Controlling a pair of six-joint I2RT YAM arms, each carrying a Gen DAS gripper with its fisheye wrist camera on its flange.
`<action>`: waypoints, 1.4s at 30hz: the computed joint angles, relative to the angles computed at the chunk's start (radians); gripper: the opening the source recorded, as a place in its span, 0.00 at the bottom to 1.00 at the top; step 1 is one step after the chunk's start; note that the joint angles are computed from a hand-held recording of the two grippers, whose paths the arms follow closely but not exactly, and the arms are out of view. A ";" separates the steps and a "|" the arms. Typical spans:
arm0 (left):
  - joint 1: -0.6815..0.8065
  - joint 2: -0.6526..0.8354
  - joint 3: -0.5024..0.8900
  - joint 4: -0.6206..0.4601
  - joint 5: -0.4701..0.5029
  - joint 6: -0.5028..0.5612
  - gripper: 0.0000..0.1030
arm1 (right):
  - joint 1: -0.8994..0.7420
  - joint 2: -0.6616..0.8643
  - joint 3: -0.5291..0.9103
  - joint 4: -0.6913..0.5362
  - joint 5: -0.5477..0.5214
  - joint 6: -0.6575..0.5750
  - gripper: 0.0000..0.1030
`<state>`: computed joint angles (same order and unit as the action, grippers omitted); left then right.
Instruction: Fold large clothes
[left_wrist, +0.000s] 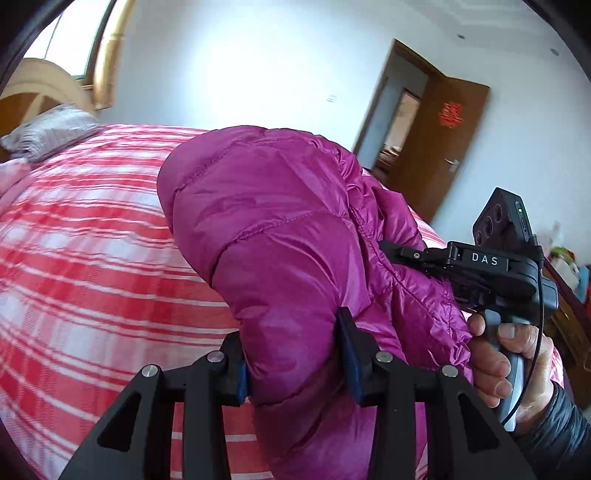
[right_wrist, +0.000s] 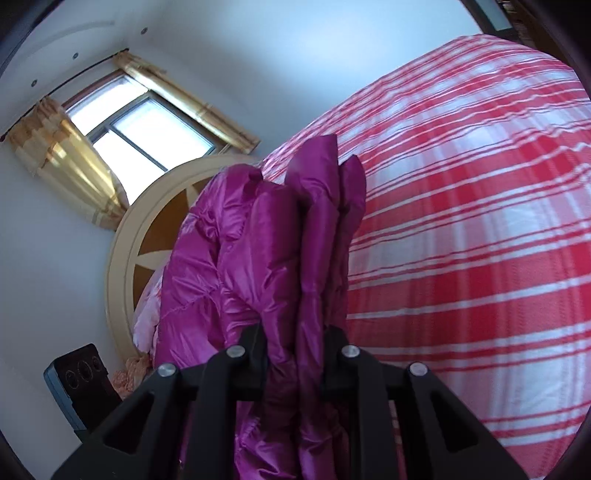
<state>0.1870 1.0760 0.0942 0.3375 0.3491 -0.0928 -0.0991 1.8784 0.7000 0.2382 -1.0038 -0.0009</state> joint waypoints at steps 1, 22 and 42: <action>0.032 0.015 0.000 0.010 0.012 0.015 0.40 | 0.031 -0.001 -0.009 0.031 0.009 0.028 0.21; 0.587 0.565 0.029 0.270 0.255 0.365 0.44 | 0.445 0.284 0.147 0.237 0.218 0.290 0.21; 0.627 0.606 -0.016 0.368 0.200 0.349 0.71 | 0.418 0.359 0.183 0.200 0.256 0.257 0.24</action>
<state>0.8145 1.6816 0.0782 0.7053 0.5491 0.2559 0.3192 2.2372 0.8830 0.4377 -0.7479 0.2562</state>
